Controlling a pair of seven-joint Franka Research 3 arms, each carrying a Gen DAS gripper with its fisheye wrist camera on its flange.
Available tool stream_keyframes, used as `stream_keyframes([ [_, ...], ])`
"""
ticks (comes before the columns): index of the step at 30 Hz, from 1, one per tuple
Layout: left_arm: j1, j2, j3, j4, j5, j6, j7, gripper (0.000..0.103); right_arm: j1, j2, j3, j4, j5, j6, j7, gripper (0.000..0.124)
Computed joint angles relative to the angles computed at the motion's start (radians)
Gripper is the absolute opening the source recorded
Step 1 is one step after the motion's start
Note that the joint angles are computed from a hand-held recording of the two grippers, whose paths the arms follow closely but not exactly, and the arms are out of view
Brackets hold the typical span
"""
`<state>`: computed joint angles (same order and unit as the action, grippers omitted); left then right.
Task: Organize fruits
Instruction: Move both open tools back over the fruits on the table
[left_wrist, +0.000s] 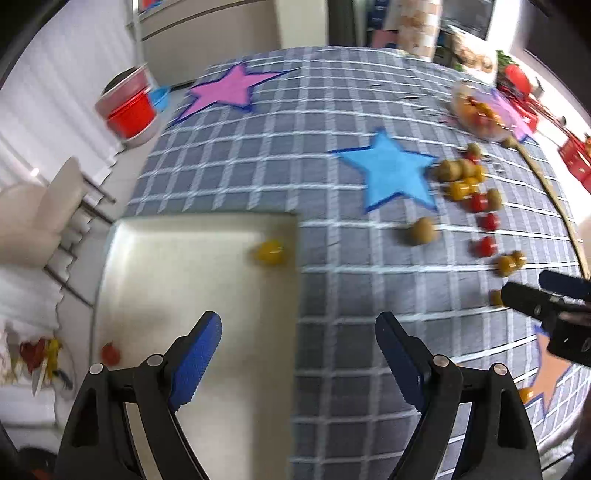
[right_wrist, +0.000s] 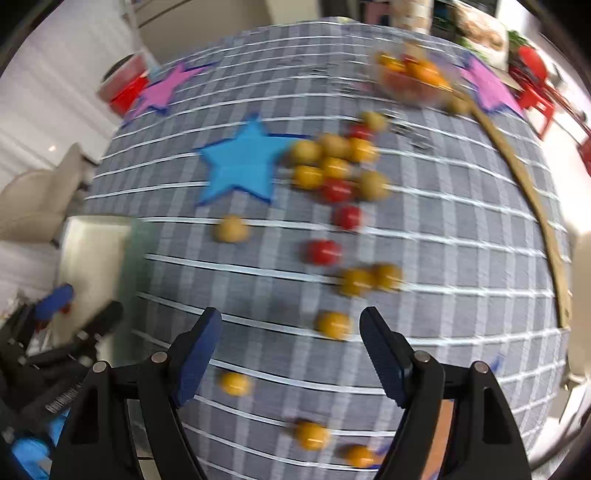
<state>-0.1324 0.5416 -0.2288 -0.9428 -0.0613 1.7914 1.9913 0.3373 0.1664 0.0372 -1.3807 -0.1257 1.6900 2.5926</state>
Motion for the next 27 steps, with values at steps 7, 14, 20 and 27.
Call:
stream_keyframes([
  [7,-0.055,0.002,-0.014,-0.039,0.02,0.028,0.01,0.086,-0.04,-0.145,0.004,-0.195,-0.033,-0.012,0.026,0.08],
  [14,-0.114,0.091,-0.016,0.045,0.055,0.03,-0.001,0.086,-0.081,-0.216,0.018,-0.325,-0.021,0.06,-0.029,0.061],
  [20,-0.159,0.172,-0.014,0.146,0.069,0.012,-0.02,0.086,-0.087,-0.185,0.029,-0.316,-0.029,0.105,-0.09,0.059],
  [27,-0.177,0.195,-0.023,0.179,0.052,0.012,-0.025,0.085,-0.092,-0.151,0.018,-0.298,-0.013,0.177,-0.136,0.059],
])
